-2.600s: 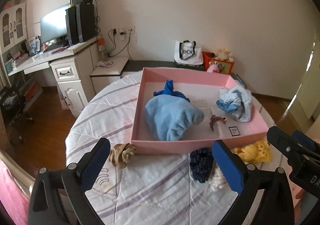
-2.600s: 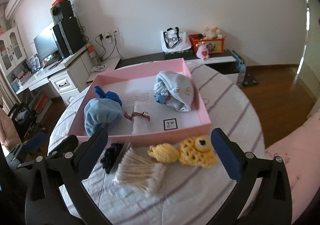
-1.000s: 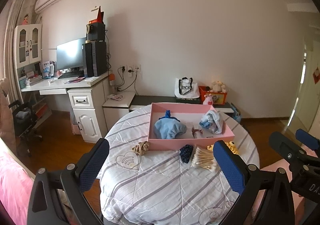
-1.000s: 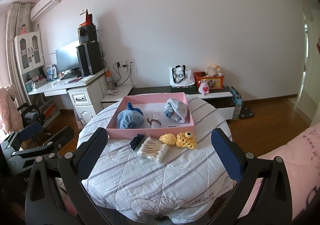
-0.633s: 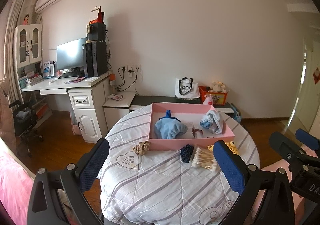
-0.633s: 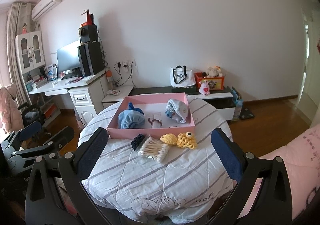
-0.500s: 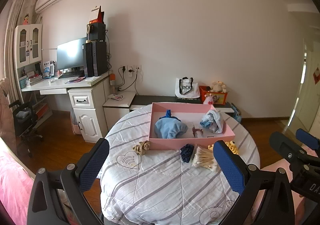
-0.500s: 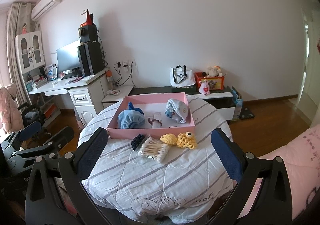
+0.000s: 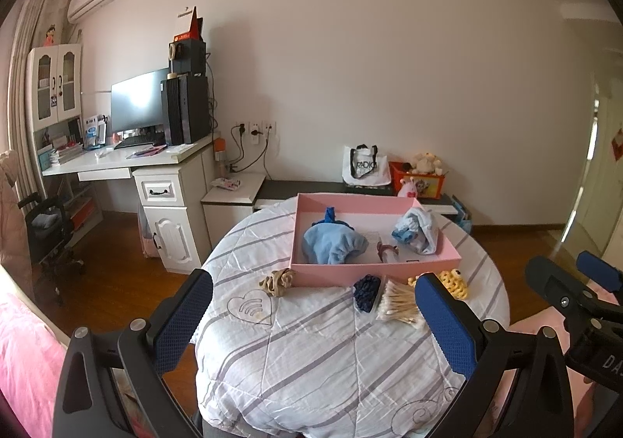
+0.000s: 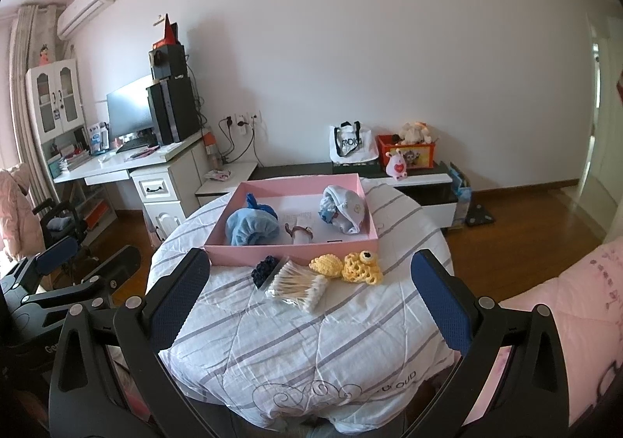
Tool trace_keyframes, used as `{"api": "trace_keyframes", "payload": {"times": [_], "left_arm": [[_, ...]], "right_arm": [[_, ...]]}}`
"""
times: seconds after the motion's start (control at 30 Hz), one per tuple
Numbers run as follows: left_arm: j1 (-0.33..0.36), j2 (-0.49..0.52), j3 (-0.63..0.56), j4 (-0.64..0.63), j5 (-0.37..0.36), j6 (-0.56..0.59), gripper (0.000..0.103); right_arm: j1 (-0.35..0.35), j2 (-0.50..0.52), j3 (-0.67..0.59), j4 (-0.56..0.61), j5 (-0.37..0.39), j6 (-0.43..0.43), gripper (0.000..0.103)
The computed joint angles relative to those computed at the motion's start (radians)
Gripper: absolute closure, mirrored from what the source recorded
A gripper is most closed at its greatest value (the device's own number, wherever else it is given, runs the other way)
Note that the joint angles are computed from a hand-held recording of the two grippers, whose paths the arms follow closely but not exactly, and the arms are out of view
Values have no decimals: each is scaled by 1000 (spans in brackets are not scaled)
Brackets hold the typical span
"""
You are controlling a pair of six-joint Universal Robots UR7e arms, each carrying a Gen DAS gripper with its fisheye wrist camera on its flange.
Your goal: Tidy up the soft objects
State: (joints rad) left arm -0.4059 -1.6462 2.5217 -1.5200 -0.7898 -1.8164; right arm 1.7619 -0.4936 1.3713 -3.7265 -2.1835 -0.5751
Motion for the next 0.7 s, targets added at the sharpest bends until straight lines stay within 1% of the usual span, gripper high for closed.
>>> {"api": "trace_keyframes", "payload": {"times": [0.2,0.33,0.43,0.63,0.7], "left_arm": [[27,2,14,-38,-3,30,0],[64,9,26,-84,2,64,0],[98,14,36,-123,8,99,0],[190,37,63,-235,18,188,0],[238,56,73,-294,21,231,0]], "right_arm": [[-9,10,-17,31,-9,17,0],[-19,21,-43,77,-21,39,0],[-27,31,-62,112,-30,53,0],[-46,57,-114,204,-52,90,0],[-54,68,-136,243,-60,107,0]]}}
